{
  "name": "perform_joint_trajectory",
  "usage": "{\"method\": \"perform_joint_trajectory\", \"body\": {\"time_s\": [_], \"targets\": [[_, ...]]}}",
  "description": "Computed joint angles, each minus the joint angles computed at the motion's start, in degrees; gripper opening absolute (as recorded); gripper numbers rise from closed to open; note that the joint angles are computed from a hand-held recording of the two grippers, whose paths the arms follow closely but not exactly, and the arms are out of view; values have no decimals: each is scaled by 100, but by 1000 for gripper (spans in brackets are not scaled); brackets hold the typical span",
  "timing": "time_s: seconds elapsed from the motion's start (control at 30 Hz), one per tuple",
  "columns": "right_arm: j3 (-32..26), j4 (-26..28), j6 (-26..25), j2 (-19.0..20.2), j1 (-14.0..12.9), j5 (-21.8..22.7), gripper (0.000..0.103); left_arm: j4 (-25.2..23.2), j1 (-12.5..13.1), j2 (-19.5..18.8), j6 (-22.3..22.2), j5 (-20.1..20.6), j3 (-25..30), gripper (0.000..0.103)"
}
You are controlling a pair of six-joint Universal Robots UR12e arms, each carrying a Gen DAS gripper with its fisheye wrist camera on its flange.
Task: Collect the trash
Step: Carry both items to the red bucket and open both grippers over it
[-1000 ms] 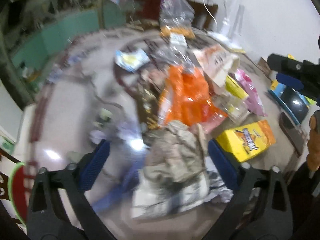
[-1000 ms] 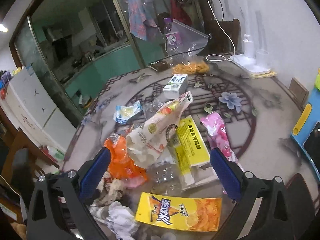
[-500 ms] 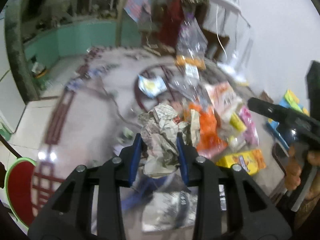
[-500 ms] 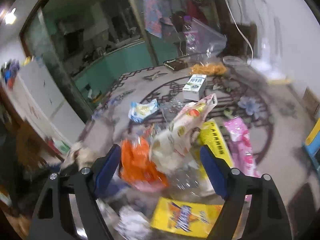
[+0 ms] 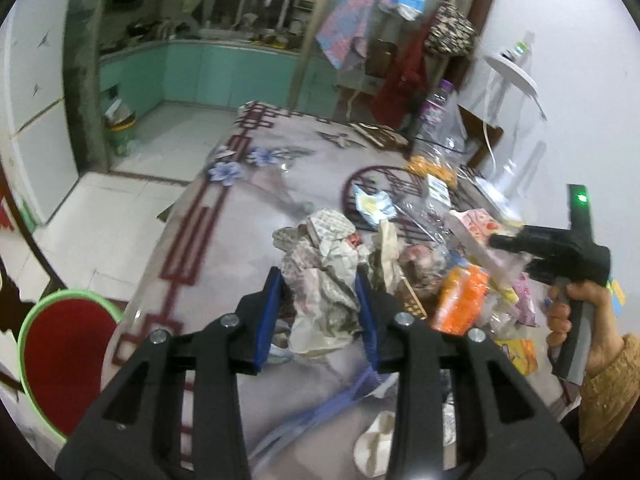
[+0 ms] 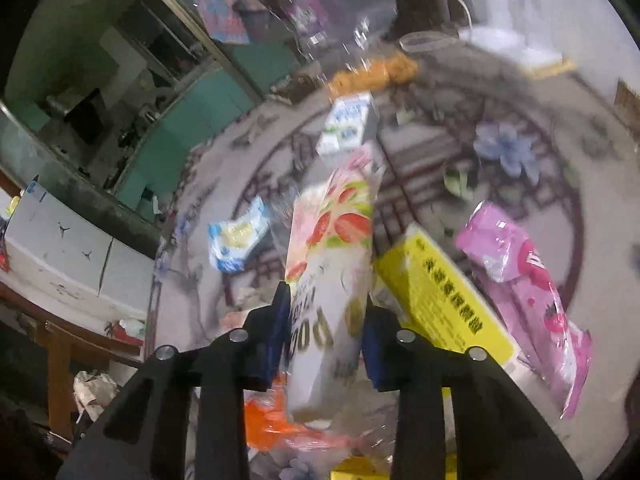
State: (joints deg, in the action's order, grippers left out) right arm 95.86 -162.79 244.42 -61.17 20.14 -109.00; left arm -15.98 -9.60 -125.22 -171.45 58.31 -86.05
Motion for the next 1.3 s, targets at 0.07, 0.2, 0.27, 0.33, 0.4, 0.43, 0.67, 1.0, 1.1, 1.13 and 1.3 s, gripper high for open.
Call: {"method": "perform_joint_trajectory", "body": {"time_s": [0.07,0.2,0.27,0.33,0.4,0.43,0.67,1.0,1.1,1.13,1.3], "targets": [[-68,-70,-195,-23,72,-194,29,41,71,6,-134,52,-13,35],[-350,-176,-874,22,276,-479,26,232,227,61,-350,435,-95,35],[-518,-235,-1182,88,392,-506,21,383,318,82,-430,713,-152,35],[-747,-361,-1560,215,522,-441,21,544,381,90,-488,1146,-206,35],[-1037,-420,-1988,384,666,-415,20,585,454,89,-554,1503,-241,35],[-1182,-427,-2140,474,712,-376,20,561,491,85,-610,1579,-239,35],[-2288,-406,-2385,1231,825,966,20,486,761,78,-1044,2145,-299,35],[-4668,1077,-2638,2691,985,2164,20,92,926,41,-1428,2461,-317,35],[-5550,1832,-2881,3164,1011,2309,20,-56,958,21,-1565,2496,-305,35],[-5727,2004,-2940,3264,1016,2343,20,-134,969,17,-1605,2471,-297,35],[-7195,3372,-3547,4033,1065,2345,20,-297,1002,0,-1802,2403,-250,35]]}}
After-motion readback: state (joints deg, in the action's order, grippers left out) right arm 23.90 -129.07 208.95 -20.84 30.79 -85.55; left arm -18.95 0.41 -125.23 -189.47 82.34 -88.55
